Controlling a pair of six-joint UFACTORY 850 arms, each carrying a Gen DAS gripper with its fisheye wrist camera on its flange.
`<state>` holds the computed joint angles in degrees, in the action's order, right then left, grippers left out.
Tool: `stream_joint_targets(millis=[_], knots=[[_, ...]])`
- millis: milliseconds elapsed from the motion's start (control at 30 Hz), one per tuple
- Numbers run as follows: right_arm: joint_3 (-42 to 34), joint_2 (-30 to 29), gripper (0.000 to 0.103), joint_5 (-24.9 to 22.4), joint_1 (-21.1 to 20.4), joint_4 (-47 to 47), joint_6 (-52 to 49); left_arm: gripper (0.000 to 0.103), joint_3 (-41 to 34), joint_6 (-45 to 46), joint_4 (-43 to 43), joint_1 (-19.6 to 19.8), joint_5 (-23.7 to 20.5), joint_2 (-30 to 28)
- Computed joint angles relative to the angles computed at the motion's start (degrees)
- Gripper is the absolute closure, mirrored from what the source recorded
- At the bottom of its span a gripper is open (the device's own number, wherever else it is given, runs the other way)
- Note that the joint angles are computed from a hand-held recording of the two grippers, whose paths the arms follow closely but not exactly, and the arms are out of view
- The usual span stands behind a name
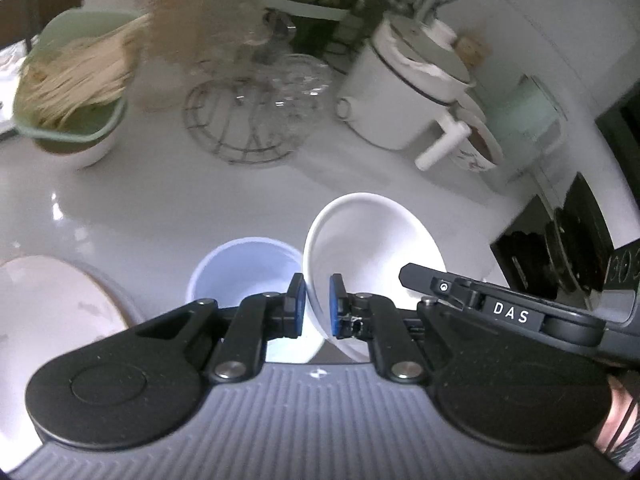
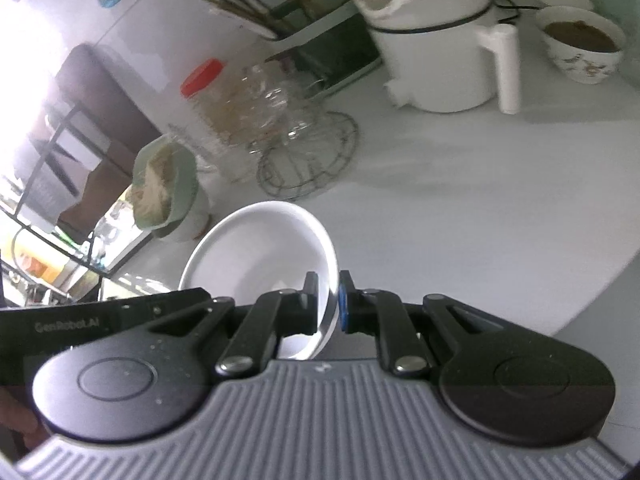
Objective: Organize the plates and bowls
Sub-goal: 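Lift the white bowl with both grippers and lower it onto the blue bowls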
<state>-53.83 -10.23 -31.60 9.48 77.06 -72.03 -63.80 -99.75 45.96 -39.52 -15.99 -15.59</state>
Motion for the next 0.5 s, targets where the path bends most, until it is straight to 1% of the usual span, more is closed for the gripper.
stream_joint_targets(millis=[100, 167, 233, 300, 400, 500], knots=[[-0.6, -0.8, 0.089, -0.4, 1.4, -0.3, 0.1, 0.091, 1.5, -2.3, 1.6, 0.2, -1.8, 1.0], [-0.9, -1.3, 0.089, -0.2, 2.5, -1.0, -0.1, 0.091, 2.9, -4.5, 2.6, 0.7, -1.5, 1.8], [-1.6, -2.1, 0.089, -0.4, 3.3, -2.9, 1.6, 0.091, 4.1, -6.3, 3.5, 0.9, -1.3, 2.2], [-2.0, -2.7, 0.089, -0.2, 4.0, -4.7, 2.6, 0.091, 4.7, -6.1, 2.2, 1.1, -1.2, 2.1], [-2.2, -3.4, 0.089, 1.5, 5.4, -7.4, 3.7, 0.091, 5.3, -4.3, -1.1, 1.6, -0.8, 1.9], [-2.5, -4.2, 0.089, 2.7, 6.4, -8.3, 5.0, 0.091, 5.6, -2.9, -2.9, 1.7, -1.4, 1.4]])
